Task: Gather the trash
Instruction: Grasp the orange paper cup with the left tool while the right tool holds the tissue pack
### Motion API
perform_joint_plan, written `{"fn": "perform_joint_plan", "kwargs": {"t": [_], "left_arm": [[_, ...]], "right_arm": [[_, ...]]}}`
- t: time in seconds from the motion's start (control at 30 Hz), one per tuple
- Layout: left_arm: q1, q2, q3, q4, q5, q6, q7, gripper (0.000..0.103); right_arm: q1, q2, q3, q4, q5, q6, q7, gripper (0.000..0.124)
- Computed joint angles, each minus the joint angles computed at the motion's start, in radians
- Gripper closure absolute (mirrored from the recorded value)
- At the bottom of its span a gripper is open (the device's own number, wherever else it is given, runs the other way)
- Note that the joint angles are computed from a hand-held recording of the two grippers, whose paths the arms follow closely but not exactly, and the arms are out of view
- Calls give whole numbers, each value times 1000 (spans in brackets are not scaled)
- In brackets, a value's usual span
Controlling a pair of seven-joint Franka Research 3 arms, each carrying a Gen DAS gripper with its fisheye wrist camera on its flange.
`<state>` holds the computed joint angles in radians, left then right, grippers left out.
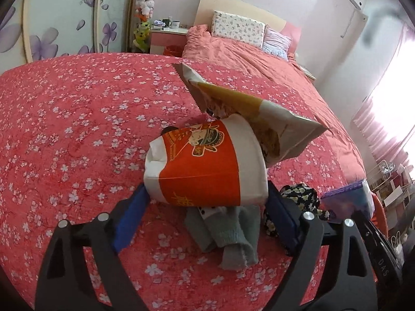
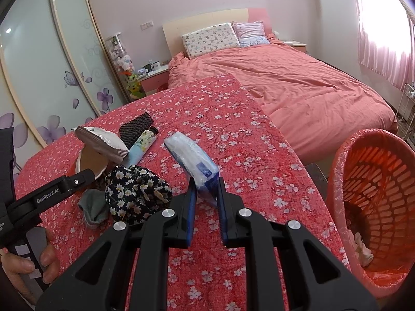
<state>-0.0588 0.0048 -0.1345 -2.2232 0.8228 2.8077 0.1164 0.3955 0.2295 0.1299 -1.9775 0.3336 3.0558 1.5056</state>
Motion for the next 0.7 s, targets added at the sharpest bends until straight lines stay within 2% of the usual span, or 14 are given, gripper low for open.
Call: {"fn": "perform_joint_plan", "kwargs": {"t": [0.13,0.27,0.43,0.7], "left_arm": [[4,1,5,3,28,5,-14,18],[6,-25,0,-13,111,-8,-69,19],[20,-99,-18,-69,180,-25,-108,19],[53,-240,-61,-185,184,-36,-113,19]], "right_arm": [[0,-1,0,0,3,-1,-1,109],[-13,-14,13,-21,25,6,-20,109],[-25,-37,28,-49,63,17,-44,109],[-50,-99,70,-102,178,45,-140,109]]}}
